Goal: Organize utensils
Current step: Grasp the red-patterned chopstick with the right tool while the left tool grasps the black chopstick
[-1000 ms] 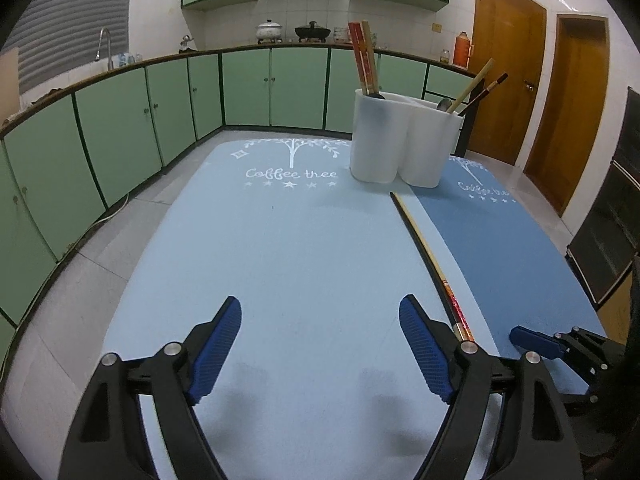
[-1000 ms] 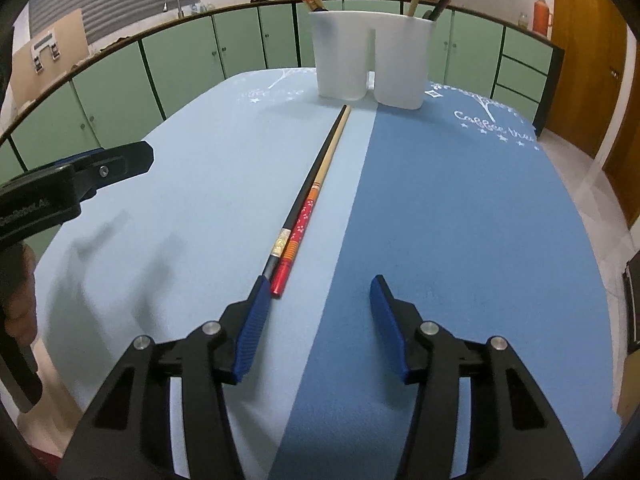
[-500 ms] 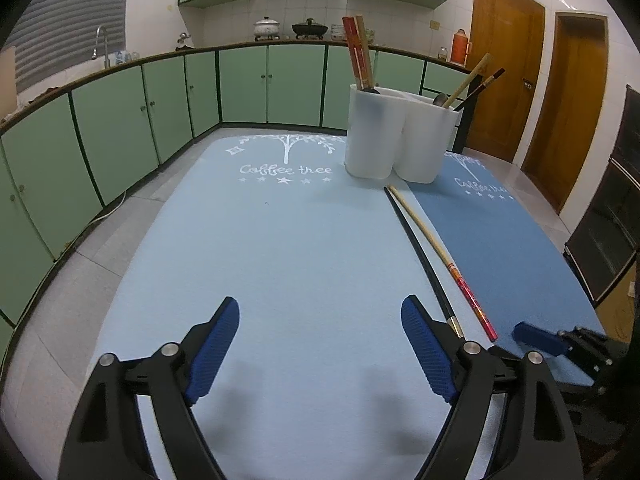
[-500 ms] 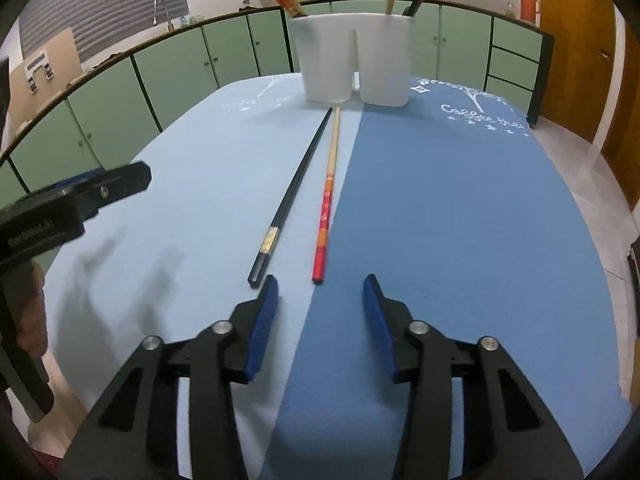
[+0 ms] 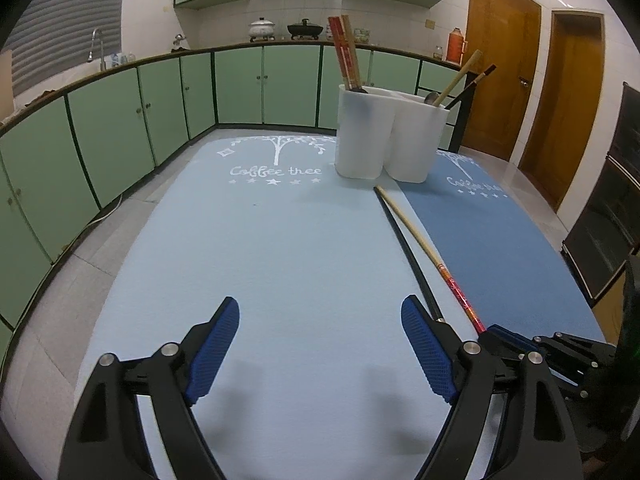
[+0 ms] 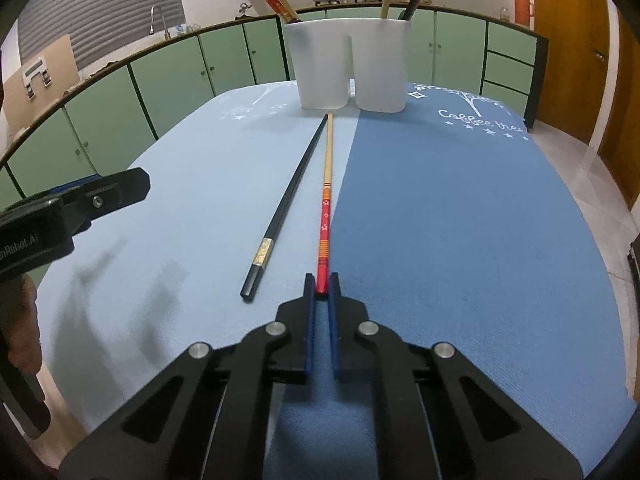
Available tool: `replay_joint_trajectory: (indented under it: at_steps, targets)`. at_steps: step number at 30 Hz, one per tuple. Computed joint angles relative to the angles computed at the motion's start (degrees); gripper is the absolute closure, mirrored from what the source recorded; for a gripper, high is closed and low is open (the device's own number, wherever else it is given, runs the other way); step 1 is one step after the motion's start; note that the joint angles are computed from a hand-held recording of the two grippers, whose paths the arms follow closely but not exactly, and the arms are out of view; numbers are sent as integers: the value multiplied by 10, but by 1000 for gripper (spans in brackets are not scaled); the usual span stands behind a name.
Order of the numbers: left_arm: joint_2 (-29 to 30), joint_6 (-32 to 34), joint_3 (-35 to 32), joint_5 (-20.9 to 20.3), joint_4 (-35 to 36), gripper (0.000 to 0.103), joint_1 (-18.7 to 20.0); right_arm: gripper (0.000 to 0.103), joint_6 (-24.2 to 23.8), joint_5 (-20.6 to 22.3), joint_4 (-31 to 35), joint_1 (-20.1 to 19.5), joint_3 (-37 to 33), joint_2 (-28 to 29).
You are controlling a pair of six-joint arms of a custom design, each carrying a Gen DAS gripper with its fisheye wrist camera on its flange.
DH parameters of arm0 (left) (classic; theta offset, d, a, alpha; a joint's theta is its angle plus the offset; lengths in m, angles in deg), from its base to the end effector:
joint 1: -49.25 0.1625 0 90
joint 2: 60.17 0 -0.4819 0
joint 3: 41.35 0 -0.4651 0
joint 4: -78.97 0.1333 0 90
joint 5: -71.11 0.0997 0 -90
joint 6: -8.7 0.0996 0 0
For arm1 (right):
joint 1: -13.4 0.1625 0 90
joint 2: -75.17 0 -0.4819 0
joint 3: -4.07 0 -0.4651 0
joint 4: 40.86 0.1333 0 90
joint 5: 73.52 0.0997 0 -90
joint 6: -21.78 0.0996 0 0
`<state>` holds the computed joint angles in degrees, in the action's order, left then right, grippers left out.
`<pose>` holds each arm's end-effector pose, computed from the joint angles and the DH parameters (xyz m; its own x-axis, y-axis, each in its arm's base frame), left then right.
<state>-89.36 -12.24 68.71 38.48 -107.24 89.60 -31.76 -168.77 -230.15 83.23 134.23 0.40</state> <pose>-0.3203 -0.5571 -0.0871 -0.7473 0.0259 -0.6640 0.5010 0.6785 -0.5373 -0.0667 -0.5416 0.2423 -0.7423 -0.3045 0.5969 -0.5865 0.7260 -0.3590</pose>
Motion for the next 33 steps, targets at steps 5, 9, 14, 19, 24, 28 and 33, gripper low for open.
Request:
replay_joint_trajectory:
  at_steps: [5,9,14,19,24,28,33]
  targets:
    - [5,-1,-6,-4,8,21,-1,98,9,3,12,-5,-2,-10]
    - [12,-6,-12,-16,12,21,0,98,27,-6,3,-12,-5,-21]
    - [27,-26,-29,-36,36,27,0,98,44,-8,-2,-24,-10,-37]
    - [43,-50,-49,-63,67,35,0,98,52,-6,5,-32,-16,-45]
    - [55,-72,-68,-79,100,45,2,98,64,-1,17,-34,-24,-48]
    - [64,-79,-78,-70,114,51,-1,98,68,6,19,-33,-25,-50]
    - [72,-98,-83,-53,128,57,-10,98,73,14,24,-30,-26,-50]
